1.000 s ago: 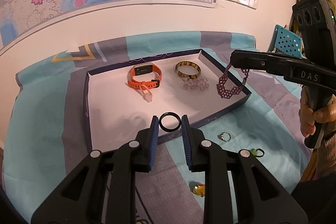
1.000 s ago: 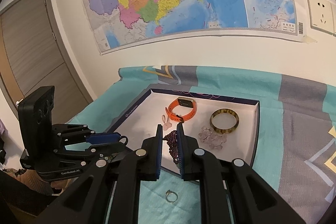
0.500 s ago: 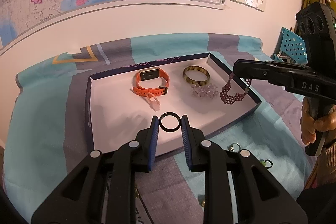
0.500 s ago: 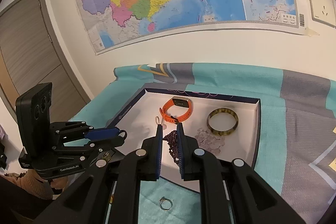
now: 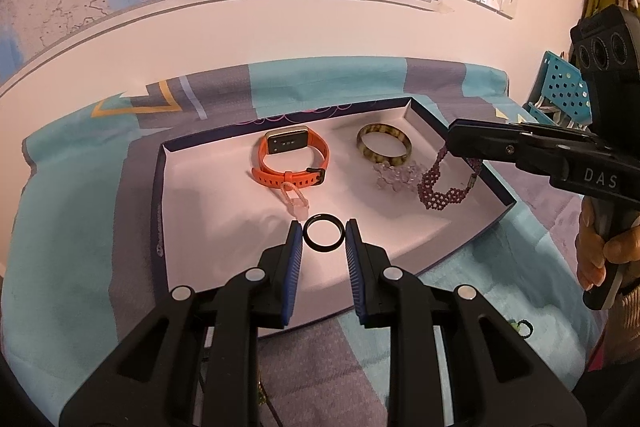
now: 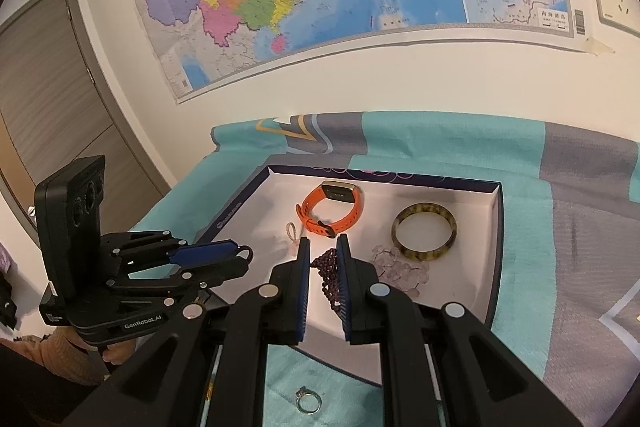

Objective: Organize jewelry
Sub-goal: 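Lower the red bracelet into the box with the right tool while the left tool carries the ring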

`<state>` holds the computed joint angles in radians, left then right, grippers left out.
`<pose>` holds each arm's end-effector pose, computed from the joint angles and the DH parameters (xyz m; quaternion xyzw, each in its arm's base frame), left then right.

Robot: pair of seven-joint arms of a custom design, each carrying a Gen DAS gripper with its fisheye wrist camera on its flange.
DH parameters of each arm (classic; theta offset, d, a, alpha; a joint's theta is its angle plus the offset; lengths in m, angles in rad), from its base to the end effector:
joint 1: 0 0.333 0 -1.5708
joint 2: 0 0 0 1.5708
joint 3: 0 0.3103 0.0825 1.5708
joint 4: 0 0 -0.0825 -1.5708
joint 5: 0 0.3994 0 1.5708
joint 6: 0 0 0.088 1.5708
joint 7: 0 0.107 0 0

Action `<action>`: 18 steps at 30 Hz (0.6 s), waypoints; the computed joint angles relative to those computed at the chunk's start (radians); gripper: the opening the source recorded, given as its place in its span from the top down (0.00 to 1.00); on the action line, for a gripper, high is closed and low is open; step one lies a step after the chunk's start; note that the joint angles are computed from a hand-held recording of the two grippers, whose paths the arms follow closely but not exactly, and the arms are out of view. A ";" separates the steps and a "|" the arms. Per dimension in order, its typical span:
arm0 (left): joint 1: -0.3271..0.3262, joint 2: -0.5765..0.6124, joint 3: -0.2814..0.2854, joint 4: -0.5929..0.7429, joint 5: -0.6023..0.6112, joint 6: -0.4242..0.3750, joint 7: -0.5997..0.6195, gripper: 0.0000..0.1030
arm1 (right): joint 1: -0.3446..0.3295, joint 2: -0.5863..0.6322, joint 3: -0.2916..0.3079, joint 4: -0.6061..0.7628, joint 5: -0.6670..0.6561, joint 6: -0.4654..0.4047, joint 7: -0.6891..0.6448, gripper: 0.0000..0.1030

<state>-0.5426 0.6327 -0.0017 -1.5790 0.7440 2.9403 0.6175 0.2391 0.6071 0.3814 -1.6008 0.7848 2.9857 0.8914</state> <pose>0.6157 -0.4237 0.3268 -0.5596 0.7341 -0.3247 0.2064 0.6570 0.3445 0.3527 -0.7508 0.4924 -0.0516 0.4372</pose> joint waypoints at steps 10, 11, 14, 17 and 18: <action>0.023 0.039 -0.031 0.049 -0.058 -0.030 0.061 0.78 | 0.021 0.033 -0.029 0.045 -0.038 -0.024 0.048 0.89; 0.026 0.044 -0.036 0.057 -0.066 -0.035 0.070 0.78 | 0.025 0.037 -0.035 0.050 -0.045 -0.027 0.057 0.89; 0.035 0.062 -0.049 0.079 -0.092 -0.050 0.098 0.78 | 0.033 0.049 -0.046 0.065 -0.064 -0.033 0.080 0.89; 0.041 0.079 -0.058 0.101 -0.117 -0.067 0.122 0.78 | 0.041 0.063 -0.059 0.084 -0.086 -0.041 0.107 0.89; 0.042 0.088 -0.060 0.113 -0.126 -0.076 0.130 0.78 | 0.045 0.067 -0.065 0.090 -0.095 -0.046 0.116 0.89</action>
